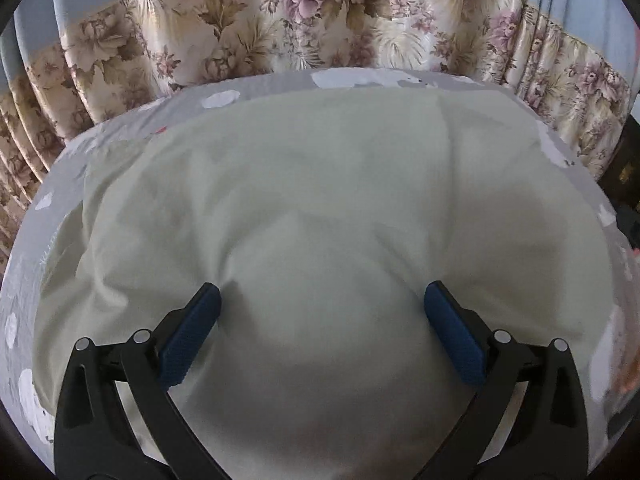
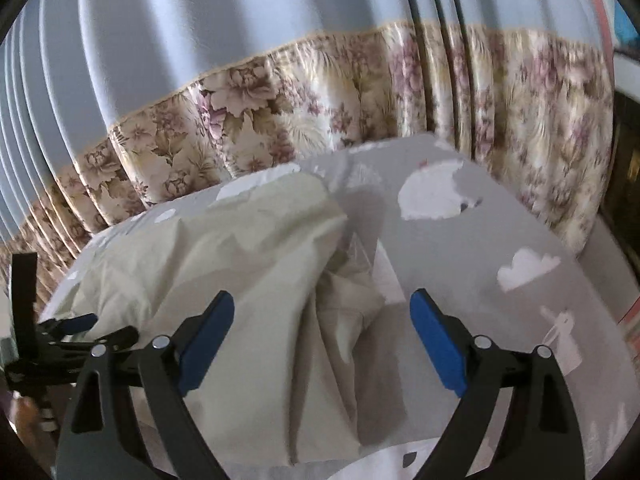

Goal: Fold large clothes

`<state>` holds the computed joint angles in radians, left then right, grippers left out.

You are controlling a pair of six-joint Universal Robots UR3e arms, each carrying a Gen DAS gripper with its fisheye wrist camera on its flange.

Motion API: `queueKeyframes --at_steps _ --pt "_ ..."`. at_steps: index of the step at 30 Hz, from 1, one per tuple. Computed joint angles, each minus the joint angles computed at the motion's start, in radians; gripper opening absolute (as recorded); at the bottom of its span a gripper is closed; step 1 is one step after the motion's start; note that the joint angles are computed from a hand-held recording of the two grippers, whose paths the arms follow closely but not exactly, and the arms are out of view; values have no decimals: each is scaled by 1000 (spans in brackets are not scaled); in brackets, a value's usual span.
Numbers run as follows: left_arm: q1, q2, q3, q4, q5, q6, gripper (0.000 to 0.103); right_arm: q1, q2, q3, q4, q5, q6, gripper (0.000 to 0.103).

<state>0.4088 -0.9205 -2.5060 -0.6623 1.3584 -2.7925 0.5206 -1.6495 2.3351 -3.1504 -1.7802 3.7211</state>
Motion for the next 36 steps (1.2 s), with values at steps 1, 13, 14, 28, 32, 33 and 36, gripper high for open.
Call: queueKeyframes --at_steps 1,13,14,28,32,33,36 --pt "-19 -13 -9 38 16 -10 100 -25 0 21 -10 43 5 90" --pt "5 -83 29 15 -17 9 100 -133 157 64 -145 359 -42 65" --pt "5 -79 32 6 -15 9 100 -122 173 42 -135 345 -41 60" --pt "204 109 108 -419 -170 152 100 -184 99 87 -66 473 -25 59" --pt "203 100 108 -411 -167 157 100 -130 241 -59 -77 441 -6 47" --pt "214 102 109 -422 -176 166 100 -136 259 -74 -82 457 -6 43" --pt "193 81 98 -377 -164 144 100 -144 285 -112 -60 477 -13 38"
